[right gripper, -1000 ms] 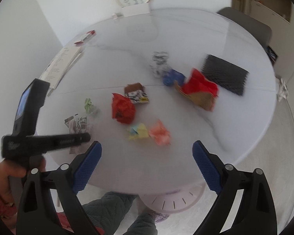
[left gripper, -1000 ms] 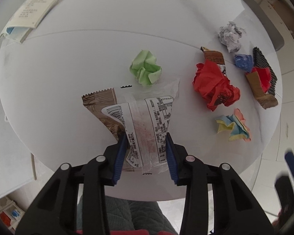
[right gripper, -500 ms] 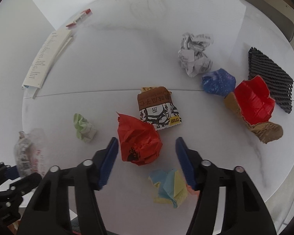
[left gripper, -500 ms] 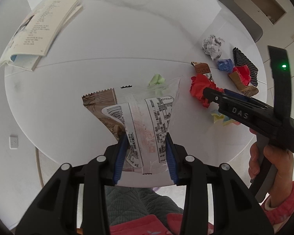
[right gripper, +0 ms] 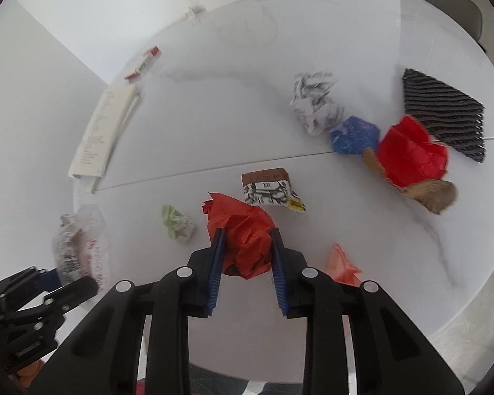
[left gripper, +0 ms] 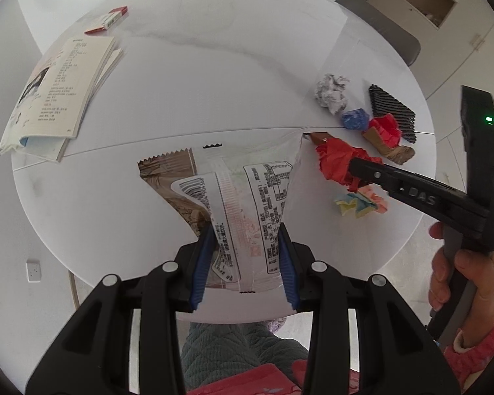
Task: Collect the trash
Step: 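Grasp the crumpled red paper with the right tool while the left tool holds the bag, then drop the red paper into the pink bin with the right tool while the left tool carries the bag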
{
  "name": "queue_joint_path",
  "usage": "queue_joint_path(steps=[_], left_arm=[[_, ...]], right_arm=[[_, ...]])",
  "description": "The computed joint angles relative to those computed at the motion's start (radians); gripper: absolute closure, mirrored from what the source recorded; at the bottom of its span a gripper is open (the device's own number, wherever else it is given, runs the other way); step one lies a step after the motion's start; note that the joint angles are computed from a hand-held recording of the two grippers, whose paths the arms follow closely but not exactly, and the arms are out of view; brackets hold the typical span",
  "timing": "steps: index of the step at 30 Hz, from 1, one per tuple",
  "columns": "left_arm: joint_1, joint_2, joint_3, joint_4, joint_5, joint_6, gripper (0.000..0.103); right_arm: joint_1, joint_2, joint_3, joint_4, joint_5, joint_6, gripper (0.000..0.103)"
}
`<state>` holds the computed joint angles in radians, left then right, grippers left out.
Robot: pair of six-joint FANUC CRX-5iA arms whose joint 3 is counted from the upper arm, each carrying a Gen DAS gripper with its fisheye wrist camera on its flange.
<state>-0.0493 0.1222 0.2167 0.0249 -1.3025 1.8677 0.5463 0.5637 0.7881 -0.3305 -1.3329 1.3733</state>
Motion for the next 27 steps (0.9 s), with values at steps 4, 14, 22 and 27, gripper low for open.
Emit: queue_joint_path(steps=[4, 14, 22, 27], left_arm=[[-0.039, -0.003, 0.016, -0.010, 0.009, -0.006, 0.066], [-0.177, 0.008, 0.055, -0.020, 0.019, -0.024, 0.066], [-0.299, 0.028, 0.061, -0.032, 0.021, -0.062, 0.066], [-0.350, 0.055, 0.068, -0.053, -0.001, -0.059, 0.066]], right_arm=[[-0.038, -0.108, -0.104, -0.045, 0.054, 0.000, 0.075], [-0.109, -0.429, -0.474, 0.076, 0.154, -0.059, 0.075], [-0.143, -0.442, -0.688, 0.095, 0.153, -0.077, 0.073], [-0.149, -0.364, -0.703, 0.048, 0.172, -0.026, 0.053]])
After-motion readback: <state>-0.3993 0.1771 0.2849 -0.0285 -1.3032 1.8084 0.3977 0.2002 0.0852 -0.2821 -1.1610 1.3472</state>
